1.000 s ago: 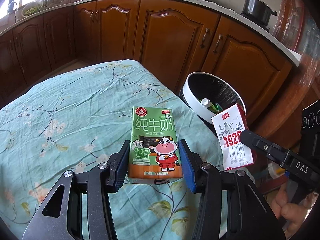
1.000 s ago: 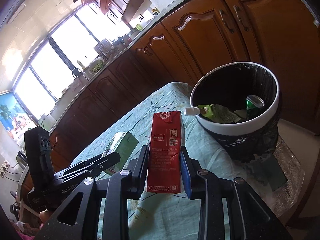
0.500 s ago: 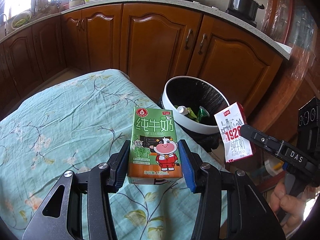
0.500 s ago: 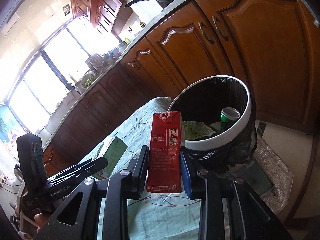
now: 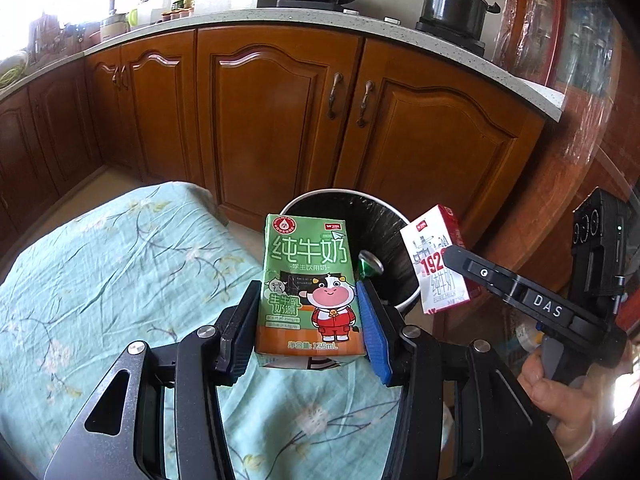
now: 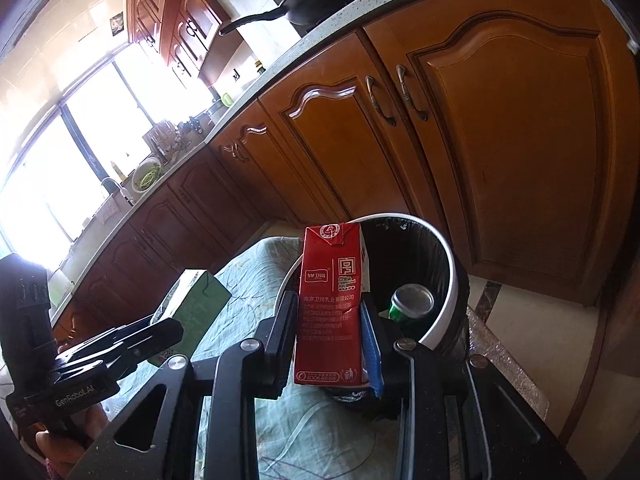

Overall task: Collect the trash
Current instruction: 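Carry both cartons over the bin and open both tools to drop them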

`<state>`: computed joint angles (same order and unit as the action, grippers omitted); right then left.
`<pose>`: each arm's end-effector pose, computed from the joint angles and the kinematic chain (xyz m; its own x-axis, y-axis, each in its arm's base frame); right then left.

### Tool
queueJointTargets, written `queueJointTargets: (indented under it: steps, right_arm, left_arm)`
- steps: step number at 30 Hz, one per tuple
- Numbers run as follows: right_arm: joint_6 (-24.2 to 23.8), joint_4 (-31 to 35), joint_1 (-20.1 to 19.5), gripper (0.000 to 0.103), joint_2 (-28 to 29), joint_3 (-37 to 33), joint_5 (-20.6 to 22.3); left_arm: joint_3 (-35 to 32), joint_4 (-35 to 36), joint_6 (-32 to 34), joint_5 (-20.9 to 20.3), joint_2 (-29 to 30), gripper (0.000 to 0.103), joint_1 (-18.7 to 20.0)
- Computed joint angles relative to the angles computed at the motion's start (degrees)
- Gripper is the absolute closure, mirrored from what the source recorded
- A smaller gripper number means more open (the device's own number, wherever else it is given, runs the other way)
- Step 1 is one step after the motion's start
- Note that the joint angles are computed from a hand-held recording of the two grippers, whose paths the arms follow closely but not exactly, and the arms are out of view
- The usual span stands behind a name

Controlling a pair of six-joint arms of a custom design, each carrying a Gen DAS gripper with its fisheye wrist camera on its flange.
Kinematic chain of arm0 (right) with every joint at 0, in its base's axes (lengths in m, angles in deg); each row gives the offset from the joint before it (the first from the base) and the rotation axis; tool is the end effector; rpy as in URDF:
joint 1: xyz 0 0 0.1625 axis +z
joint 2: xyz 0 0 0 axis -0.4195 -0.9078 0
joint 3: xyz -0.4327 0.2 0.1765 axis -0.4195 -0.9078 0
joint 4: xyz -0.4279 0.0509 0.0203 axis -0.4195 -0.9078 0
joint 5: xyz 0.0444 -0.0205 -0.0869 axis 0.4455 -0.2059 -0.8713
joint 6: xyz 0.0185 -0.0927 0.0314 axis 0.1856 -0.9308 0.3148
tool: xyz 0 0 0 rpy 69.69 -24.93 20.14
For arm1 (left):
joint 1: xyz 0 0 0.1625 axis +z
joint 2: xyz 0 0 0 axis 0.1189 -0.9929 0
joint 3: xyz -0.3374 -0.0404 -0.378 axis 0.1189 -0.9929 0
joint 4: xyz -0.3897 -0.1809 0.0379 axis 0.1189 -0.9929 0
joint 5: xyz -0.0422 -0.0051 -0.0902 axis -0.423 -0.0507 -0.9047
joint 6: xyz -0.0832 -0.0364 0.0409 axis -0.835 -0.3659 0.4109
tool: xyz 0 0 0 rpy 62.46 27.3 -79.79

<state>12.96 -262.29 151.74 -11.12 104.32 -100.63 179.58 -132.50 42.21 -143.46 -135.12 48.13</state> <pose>0.3718 -0.4008 0.0525 -0.9355 0.2272 0.2704 -0.1369 0.4726 -0.8706 -0.1325 -0.4840 0.3652 -0.6263 0.6411 -0.4435 0.7749 0.5741 -0.2644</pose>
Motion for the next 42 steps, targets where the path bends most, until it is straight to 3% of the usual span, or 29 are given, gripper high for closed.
queueJointTargets:
  steps: [17,32,35,37,38,42]
  right_arm:
    - [1.08,6.67,-5.89,0.072,-1.78,-0.97,2.09]
    - [2.20,9.87,-7.11,0.072,-2.36,-1.10,2.58]
    - [3.15,10.19,-7.26,0.068,-2.77,-0.89,3.21]
    - [3.27,9.41,-7.17,0.057,-2.81,-0.71,3.25]
    - [3.07,8.79,-6.86,0.056,-2.71,-0.64,2.83]
    - [2.24,5.92,-5.49,0.051,-2.19,-0.28,2.18]
  left_arm:
    - [-5.23,-0.64,0.23,2.54,12.70,0.057,-0.92]
    - [-7.08,0.36,-0.30,3.57,16.03,0.057,-0.21]
    - [-7.25,0.87,-0.60,3.61,16.15,0.056,-0.25]
    - [-7.36,1.01,-0.73,4.09,16.34,0.056,-0.37]
    - [-7.17,0.55,-0.61,4.65,16.42,0.056,-0.54]
    - [-7.20,1.06,-1.62,4.69,15.73,0.045,-0.48]
